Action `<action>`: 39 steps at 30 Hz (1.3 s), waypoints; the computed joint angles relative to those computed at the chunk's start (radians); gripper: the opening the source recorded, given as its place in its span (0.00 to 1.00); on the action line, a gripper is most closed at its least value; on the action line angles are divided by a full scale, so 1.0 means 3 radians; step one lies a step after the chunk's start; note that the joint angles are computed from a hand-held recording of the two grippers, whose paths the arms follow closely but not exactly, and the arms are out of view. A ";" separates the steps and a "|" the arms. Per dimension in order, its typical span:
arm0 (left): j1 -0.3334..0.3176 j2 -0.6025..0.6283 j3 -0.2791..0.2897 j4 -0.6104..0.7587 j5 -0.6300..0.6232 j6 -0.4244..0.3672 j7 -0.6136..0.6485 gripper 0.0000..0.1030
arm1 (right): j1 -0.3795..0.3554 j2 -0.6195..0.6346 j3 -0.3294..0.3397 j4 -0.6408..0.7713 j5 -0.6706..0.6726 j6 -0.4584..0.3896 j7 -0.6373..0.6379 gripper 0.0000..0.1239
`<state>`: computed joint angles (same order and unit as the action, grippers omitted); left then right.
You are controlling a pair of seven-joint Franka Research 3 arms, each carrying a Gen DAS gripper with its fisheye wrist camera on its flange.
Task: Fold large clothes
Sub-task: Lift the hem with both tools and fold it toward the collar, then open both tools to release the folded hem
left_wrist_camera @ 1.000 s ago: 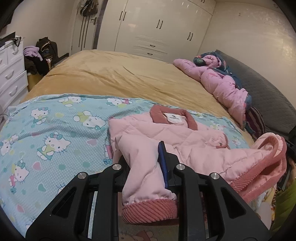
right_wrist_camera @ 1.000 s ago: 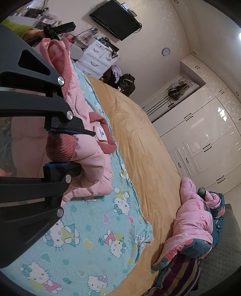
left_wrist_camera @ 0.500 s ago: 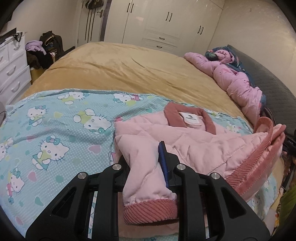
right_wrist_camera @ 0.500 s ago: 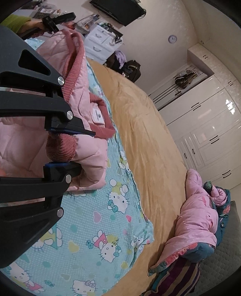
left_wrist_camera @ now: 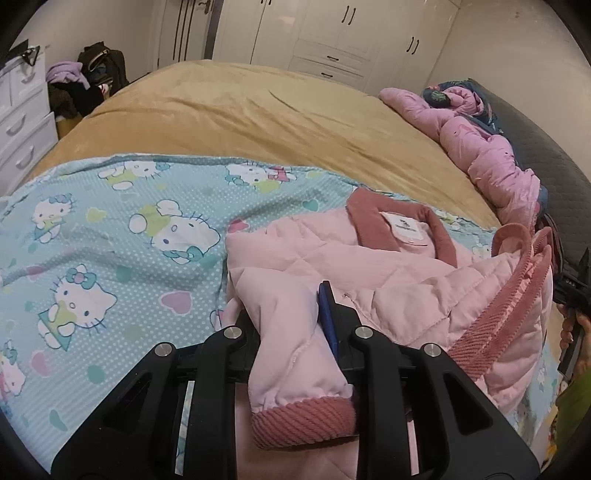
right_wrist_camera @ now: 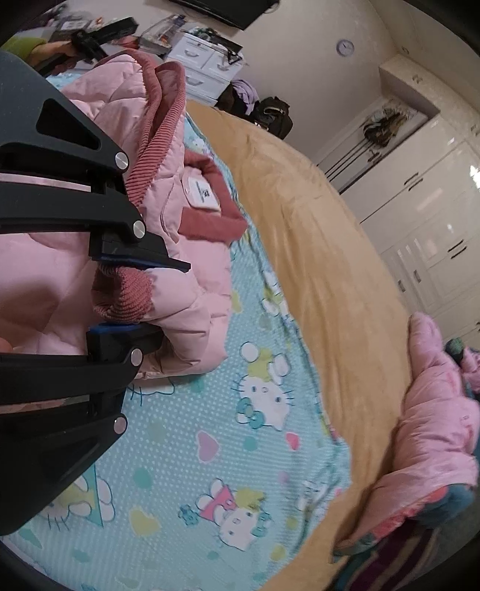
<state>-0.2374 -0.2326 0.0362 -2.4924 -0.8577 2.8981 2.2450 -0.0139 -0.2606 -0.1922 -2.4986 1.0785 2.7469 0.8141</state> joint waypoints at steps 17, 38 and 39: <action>0.0142 0.0006 -0.0062 0.0104 -0.0595 -0.0342 0.0305 0.39 | -0.0353 0.0198 -0.0238 0.0302 0.0616 -0.1382 0.0116 0.70; -0.0195 -0.0871 0.0092 -0.0393 -0.0490 0.0341 0.0456 0.91 | -0.0097 -0.0463 -0.0067 -0.0405 -0.0560 0.0018 -0.0023 0.77; -0.0164 -0.0839 0.0055 -0.0428 -0.0369 0.0404 0.0387 0.91 | -0.0081 -0.0442 -0.0074 -0.0402 -0.0583 0.0038 -0.0026 0.77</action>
<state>-0.2865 -0.4844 0.0528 -2.6209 -0.9683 3.0192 2.3611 -0.0381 -0.3932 -0.2145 -2.6193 0.9036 2.7583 0.8064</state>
